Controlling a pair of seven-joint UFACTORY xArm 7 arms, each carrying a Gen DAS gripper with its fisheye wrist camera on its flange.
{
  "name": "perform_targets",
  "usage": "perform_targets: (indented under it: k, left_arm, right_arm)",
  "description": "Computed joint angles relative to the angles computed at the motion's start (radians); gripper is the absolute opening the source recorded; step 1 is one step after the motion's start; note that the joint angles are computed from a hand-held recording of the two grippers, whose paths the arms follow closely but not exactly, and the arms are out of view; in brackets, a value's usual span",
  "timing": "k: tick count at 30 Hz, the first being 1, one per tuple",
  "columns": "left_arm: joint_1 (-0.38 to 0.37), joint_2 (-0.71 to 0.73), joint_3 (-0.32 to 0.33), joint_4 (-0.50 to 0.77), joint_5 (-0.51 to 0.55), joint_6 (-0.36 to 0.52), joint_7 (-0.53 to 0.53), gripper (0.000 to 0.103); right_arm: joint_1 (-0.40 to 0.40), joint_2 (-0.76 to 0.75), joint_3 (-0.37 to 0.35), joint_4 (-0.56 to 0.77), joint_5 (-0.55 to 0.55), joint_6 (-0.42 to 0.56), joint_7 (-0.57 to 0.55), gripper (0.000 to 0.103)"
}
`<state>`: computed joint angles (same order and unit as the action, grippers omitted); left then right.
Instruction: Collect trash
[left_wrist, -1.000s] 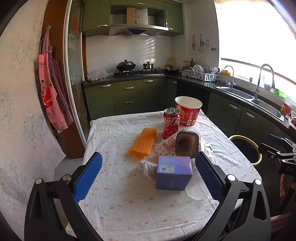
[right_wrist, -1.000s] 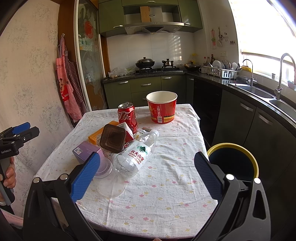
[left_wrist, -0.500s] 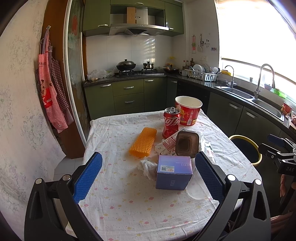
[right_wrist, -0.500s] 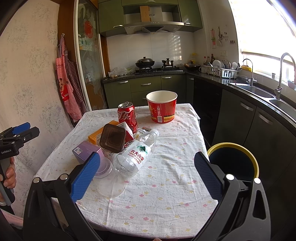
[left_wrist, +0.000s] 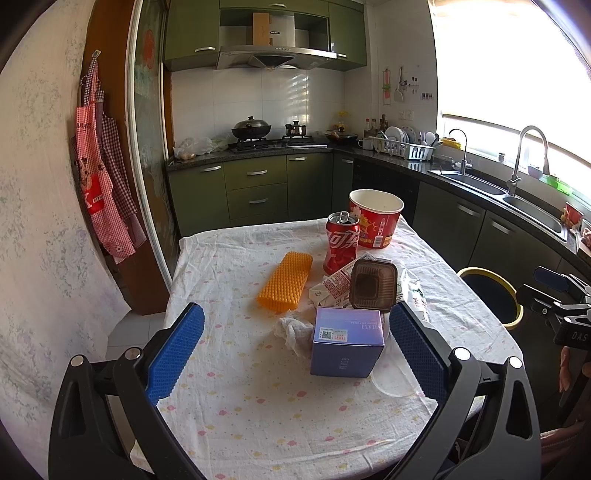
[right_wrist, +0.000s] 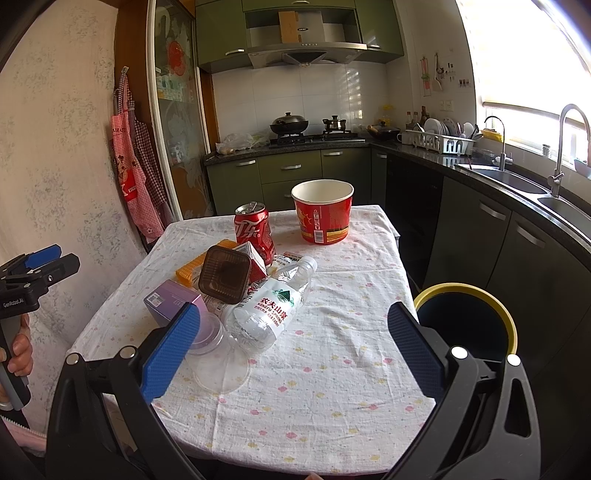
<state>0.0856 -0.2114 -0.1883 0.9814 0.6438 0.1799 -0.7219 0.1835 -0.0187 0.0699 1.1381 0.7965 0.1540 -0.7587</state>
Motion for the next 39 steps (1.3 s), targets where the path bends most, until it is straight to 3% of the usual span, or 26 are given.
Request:
perform_targets:
  k: [27,39]
  left_arm:
    - [0.004,0.004,-0.004,-0.01,0.017,-0.006,-0.013,0.099]
    - [-0.06,0.065,0.044,0.048,-0.066,0.035,0.076,0.099]
  right_arm:
    - [-0.001,0.01,0.007,0.01,-0.025,0.001,0.025,0.097]
    - [-0.022,0.053,0.024,0.049,-0.105,0.029,0.094,0.097]
